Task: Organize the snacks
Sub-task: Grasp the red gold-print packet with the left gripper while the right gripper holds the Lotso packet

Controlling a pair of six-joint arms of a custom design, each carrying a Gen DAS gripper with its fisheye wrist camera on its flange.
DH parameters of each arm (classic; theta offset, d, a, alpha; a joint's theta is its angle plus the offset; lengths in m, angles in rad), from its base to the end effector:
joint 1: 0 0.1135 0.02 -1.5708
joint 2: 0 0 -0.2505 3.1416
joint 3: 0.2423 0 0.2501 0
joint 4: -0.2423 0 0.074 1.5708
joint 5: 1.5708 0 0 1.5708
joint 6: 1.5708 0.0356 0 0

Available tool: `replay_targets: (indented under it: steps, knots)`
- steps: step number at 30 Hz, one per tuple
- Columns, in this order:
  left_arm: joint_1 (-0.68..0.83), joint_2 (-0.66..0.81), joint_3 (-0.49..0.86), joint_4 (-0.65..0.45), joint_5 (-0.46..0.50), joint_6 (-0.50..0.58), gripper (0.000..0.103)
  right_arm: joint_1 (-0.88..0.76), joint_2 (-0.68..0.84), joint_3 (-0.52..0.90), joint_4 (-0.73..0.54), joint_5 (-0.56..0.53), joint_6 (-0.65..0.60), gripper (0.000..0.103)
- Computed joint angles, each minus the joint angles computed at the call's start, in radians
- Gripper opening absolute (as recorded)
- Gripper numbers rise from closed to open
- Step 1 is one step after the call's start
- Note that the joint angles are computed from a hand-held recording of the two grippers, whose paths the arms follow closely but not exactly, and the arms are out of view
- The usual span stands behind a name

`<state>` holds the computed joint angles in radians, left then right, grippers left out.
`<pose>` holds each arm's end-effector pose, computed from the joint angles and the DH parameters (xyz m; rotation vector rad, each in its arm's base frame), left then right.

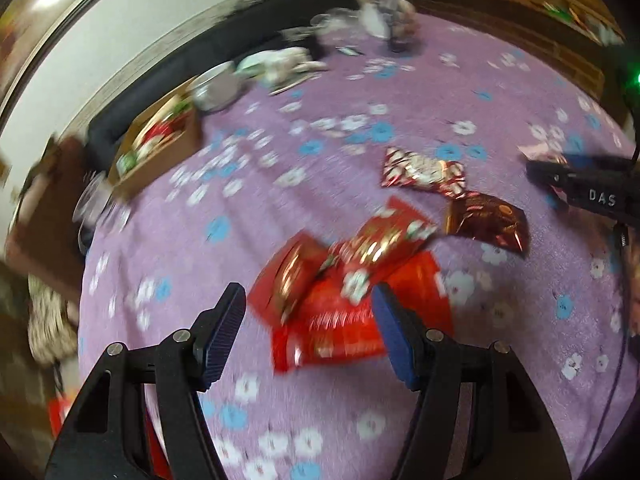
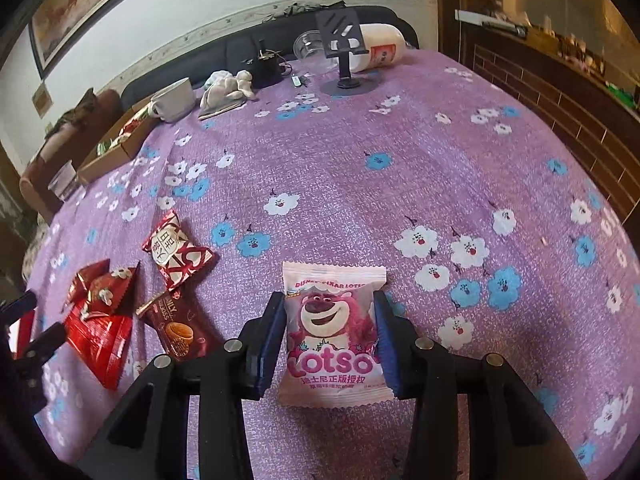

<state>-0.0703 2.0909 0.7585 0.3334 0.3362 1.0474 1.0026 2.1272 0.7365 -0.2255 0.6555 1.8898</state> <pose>0.3168 -0.0341 0.0186 1.4227 2.0413 -0.0295 0.1529 0.1992 -0.0040 1.0521 2.2589 -0.1614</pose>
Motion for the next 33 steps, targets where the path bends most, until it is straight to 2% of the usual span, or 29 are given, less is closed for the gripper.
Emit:
replay_targets:
  steps: [1, 5, 10, 13, 15, 19, 20, 21, 22, 23, 25, 28, 33]
  knots:
    - [-0.028, 0.008, 0.005, 0.013, -0.019, 0.019, 0.064, 0.001, -0.003, -0.007, 0.009, 0.000, 0.005, 0.044]
    - [-0.095, 0.051, 0.079, -0.073, -0.031, 0.125, 0.064, 0.003, -0.011, -0.022, 0.031, 0.001, 0.013, 0.044]
    - [-0.150, 0.089, 0.133, -0.128, -0.040, 0.242, 0.065, 0.001, -0.016, -0.034, 0.047, 0.001, 0.014, 0.045]
    - [-0.184, 0.130, 0.192, -0.192, -0.082, 0.237, 0.066, 0.000, -0.019, -0.041, 0.059, 0.003, 0.016, 0.045]
    - [-0.186, 0.143, 0.220, -0.229, -0.066, 0.225, 0.071, -0.001, -0.017, -0.038, 0.055, 0.002, 0.013, 0.045]
    - [-0.171, 0.180, 0.304, -0.345, -0.023, 0.170, 0.071, -0.003, 0.003, -0.001, 0.008, -0.001, 0.000, 0.045]
    - [-0.163, 0.195, 0.337, -0.390, -0.009, 0.141, 0.070, -0.004, 0.011, 0.015, -0.013, -0.002, -0.006, 0.045]
    - [-0.155, 0.207, 0.367, -0.441, 0.004, 0.122, 0.061, -0.004, 0.020, 0.030, -0.032, -0.003, -0.011, 0.045]
    - [-0.147, 0.223, 0.406, -0.509, 0.024, 0.105, 0.047, -0.005, 0.027, 0.043, -0.048, -0.004, -0.015, 0.045]
    - [-0.139, 0.235, 0.432, -0.559, 0.046, 0.090, 0.042, -0.004, 0.032, 0.053, -0.062, -0.005, -0.017, 0.044]
    - [-0.136, 0.216, 0.383, -0.501, 0.053, 0.079, 0.033, -0.003, 0.036, 0.062, -0.075, -0.004, -0.019, 0.044]
    - [-0.134, 0.179, 0.297, -0.409, 0.056, 0.041, 0.030, 0.004, 0.016, 0.028, -0.035, 0.005, 0.000, 0.044]
    - [-0.079, 0.100, 0.192, -0.371, 0.131, 0.038, 0.030, 0.018, -0.039, -0.089, 0.171, 0.034, -0.011, 0.043]
